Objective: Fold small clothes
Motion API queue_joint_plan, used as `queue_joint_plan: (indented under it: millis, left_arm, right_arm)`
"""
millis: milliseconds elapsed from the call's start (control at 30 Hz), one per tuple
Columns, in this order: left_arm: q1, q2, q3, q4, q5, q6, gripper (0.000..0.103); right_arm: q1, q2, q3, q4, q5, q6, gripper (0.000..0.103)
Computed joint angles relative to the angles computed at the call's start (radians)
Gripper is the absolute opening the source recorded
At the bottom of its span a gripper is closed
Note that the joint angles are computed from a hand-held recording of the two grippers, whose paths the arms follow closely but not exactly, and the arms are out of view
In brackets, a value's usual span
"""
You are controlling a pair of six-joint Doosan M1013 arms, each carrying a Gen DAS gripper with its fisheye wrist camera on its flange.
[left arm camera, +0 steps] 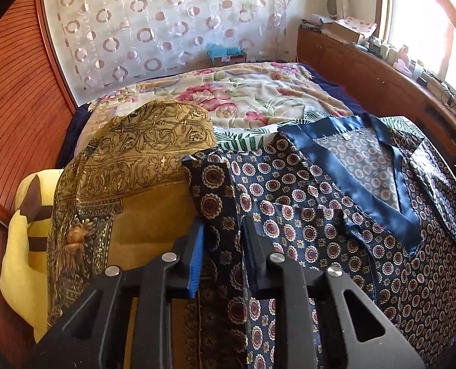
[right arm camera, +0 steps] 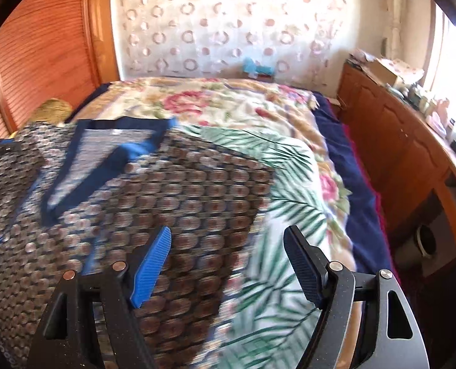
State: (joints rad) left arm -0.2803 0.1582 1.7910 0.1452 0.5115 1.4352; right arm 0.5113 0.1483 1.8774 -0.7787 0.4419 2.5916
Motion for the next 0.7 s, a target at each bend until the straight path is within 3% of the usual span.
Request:
queue_joint_plan:
  millis: [67, 300, 333, 467, 533, 600, 700]
  left_arm:
    - [-0.001, -0.002, 0.001, -0.001, -0.006, 0.007, 0.008]
    - [-0.003, -0.04, 0.025, 0.001, -0.077, 0.002, 0.003]
    - [0.0, -0.05, 0.031, -0.013, -0.09, 0.01, 0.003]
    - [0.0, -0.085, 0.051, -0.052, -0.13, 0.039, 0.003]
    - [-0.002, -0.1, 0.059, -0.081, -0.142, 0.064, 0.003]
    - [-0.01, -0.124, 0.075, -0.108, -0.158, 0.089, 0.003]
    - [-0.024, -0.174, 0.11, -0.147, -0.186, 0.127, 0.003]
  right_arm:
    - [-0.031, 0.012, -0.006, 0.117, -0.014, -0.096, 0.074]
    - [-0.085, 0.047, -0.036, 0.371, -0.04, -0.327, 0.057]
    - [-0.083, 0.05, -0.039, 0.351, -0.039, -0.314, 0.056]
    - [-0.087, 0.071, -0.069, 0.413, -0.045, -0.41, 0.023]
    - [-0.081, 0.078, -0.077, 0.415, -0.04, -0.439, 0.005]
    - [-0.073, 0.071, -0.072, 0.358, -0.055, -0.391, 0.002]
    - [-0.053, 0.025, -0.036, 0.172, -0.114, -0.204, 0.001]
